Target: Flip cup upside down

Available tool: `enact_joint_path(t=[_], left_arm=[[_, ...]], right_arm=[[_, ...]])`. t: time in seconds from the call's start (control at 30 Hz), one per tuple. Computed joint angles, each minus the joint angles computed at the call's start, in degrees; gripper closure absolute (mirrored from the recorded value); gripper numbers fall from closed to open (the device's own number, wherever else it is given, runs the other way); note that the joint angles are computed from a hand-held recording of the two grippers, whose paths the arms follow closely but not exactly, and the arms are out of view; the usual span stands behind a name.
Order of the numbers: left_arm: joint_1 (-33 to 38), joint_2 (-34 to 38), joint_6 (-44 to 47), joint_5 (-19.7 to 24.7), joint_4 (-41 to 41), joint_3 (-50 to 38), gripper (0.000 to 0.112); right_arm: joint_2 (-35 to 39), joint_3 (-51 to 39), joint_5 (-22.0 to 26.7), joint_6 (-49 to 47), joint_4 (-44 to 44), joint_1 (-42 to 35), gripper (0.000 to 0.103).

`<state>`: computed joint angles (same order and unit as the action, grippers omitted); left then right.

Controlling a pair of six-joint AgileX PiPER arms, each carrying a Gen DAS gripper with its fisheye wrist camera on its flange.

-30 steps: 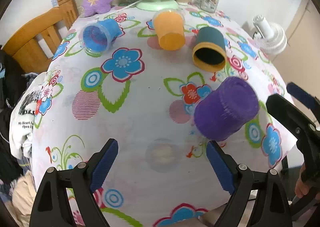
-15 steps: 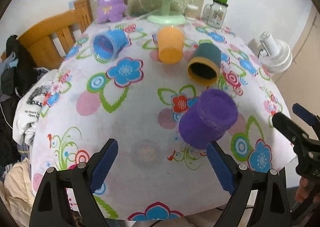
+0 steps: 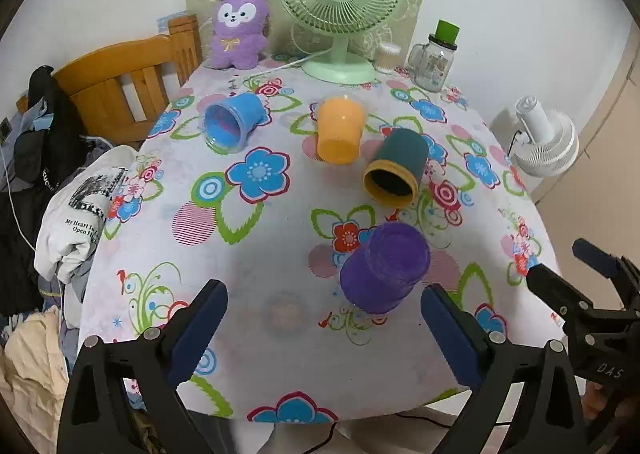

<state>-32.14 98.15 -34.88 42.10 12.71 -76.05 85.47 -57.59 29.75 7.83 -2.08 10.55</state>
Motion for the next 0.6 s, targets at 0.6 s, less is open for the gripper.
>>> enact_joint_path(t=[0.6], left_arm=[[0.81, 3.78, 3.51, 14.63, -5.35, -13.89, 0.009]], right_arm=[[2.22, -11.94, 15.64, 7.53, 0.64, -0.09, 0.001]])
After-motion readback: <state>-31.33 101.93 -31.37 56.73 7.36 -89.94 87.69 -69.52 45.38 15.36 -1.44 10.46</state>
